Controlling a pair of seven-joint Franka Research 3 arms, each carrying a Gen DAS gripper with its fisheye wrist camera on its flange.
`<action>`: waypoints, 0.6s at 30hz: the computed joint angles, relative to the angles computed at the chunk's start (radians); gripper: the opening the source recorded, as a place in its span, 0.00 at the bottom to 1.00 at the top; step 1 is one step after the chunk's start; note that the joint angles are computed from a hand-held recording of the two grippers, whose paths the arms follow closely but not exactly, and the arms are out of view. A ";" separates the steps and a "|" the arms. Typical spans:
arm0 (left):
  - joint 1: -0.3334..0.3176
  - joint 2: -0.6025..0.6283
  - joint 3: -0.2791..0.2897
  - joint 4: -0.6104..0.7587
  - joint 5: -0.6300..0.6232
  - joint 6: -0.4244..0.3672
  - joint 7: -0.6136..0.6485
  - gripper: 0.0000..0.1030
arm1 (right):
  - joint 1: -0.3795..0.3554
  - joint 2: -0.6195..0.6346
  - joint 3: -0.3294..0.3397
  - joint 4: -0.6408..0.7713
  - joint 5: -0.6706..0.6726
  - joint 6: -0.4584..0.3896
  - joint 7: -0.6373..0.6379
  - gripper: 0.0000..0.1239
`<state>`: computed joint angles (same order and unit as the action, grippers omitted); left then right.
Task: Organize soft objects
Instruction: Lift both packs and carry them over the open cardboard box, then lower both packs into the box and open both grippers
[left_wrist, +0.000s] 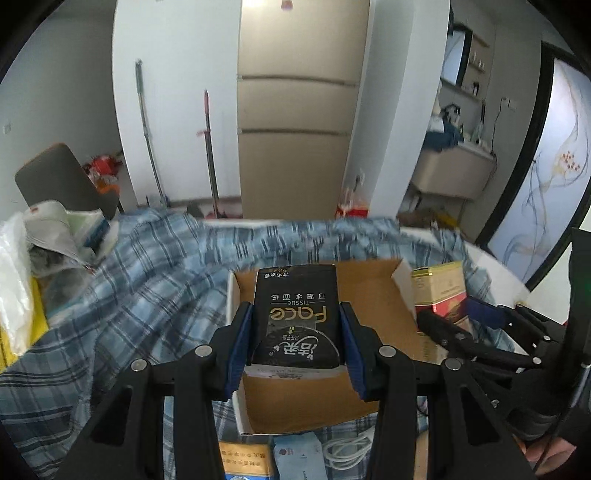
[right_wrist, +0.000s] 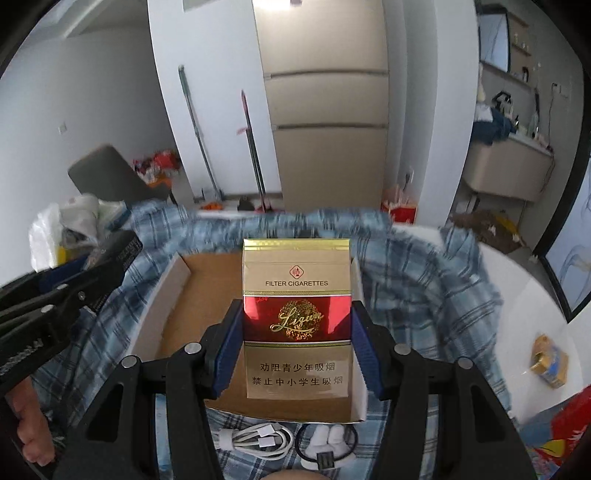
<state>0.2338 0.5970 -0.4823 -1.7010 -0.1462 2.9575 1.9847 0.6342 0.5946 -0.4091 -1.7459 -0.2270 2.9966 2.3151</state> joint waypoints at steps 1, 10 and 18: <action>-0.015 0.012 0.016 0.019 0.007 -0.027 -0.013 0.46 | -0.019 0.013 0.025 0.018 0.012 -0.017 -0.015 0.44; -0.138 0.119 0.161 0.177 0.077 -0.185 -0.121 0.46 | -0.103 0.083 0.118 0.100 0.052 -0.111 -0.071 0.44; -0.176 0.145 0.212 0.219 0.121 -0.230 -0.190 0.52 | -0.172 0.106 0.187 0.132 0.105 -0.148 -0.130 0.44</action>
<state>0.0581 0.7422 -0.2703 -1.4817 -0.0255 2.7272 1.7942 0.4622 0.7002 -0.2220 -1.6143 -0.1222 2.8488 2.1850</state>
